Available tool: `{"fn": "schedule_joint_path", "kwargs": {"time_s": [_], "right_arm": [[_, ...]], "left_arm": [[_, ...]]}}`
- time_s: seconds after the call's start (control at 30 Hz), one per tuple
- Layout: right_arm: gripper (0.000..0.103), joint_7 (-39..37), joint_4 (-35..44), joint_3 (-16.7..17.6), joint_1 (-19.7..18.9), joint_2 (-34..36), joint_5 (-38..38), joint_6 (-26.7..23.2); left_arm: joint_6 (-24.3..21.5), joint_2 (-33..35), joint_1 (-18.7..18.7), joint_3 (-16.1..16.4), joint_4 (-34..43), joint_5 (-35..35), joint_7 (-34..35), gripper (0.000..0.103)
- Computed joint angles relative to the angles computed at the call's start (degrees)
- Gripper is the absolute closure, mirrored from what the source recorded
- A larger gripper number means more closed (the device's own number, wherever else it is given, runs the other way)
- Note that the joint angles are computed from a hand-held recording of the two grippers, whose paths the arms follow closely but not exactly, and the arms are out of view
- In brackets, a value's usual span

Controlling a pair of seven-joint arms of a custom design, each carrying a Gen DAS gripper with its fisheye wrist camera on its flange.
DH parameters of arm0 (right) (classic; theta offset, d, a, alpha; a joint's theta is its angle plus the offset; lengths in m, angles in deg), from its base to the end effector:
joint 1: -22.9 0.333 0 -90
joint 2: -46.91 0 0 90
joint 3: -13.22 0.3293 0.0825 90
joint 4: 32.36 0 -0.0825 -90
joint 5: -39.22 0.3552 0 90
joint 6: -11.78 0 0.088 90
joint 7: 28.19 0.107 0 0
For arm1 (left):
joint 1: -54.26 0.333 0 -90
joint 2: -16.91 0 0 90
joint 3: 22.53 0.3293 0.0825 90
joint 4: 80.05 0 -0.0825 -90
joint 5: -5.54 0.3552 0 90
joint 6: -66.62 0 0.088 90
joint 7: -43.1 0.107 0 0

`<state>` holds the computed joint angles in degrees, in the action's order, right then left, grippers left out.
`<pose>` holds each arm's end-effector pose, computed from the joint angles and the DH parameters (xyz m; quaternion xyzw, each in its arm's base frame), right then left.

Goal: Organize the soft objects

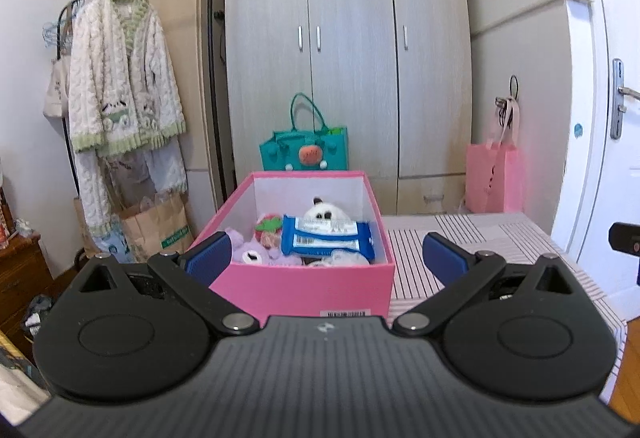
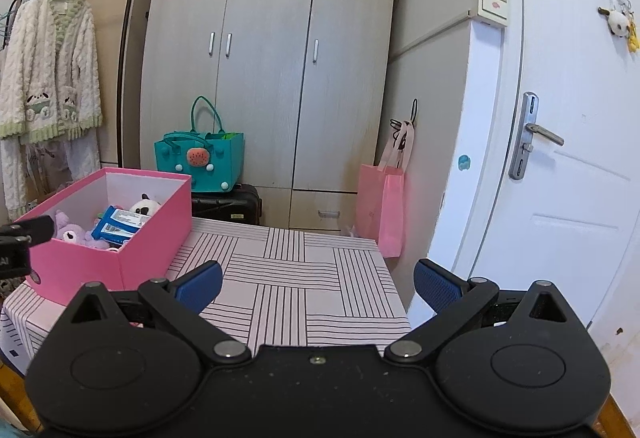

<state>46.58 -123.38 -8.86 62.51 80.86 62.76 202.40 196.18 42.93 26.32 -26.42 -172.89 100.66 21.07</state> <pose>0.6712 0.2460 0.4835 -0.6707 0.4845 -0.3810 0.4127 0.6037 -0.3348 0.4298 -0.6446 0.4681 -0.3321 0.5050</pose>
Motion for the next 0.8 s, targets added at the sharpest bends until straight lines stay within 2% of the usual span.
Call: {"fn": "schedule_joint_path", "kwargs": {"time_s": [0.13,0.23,0.4,0.8], "right_arm": [[0.0,-2.4,-0.8,8.1,-6.0,-1.1,-1.5,3.5],[0.0,-4.3,-0.7,10.4,-7.5,-1.2,-0.6,4.2],[0.0,-5.4,0.4,7.8,-5.2,-0.5,2.1,2.3],[0.0,-3.0,1.2,5.3,-3.8,0.2,1.4,0.3]], "left_arm": [[-1.2,-0.1,-0.5,0.1,-0.2,1.1,0.6,0.0],[-1.0,-0.1,-0.3,-0.1,-0.3,0.9,1.1,0.0],[0.2,-0.2,0.1,-0.3,-0.2,-0.3,2.4,0.0],[0.9,-0.4,0.4,-0.2,-0.7,-0.6,1.8,0.0]]}}
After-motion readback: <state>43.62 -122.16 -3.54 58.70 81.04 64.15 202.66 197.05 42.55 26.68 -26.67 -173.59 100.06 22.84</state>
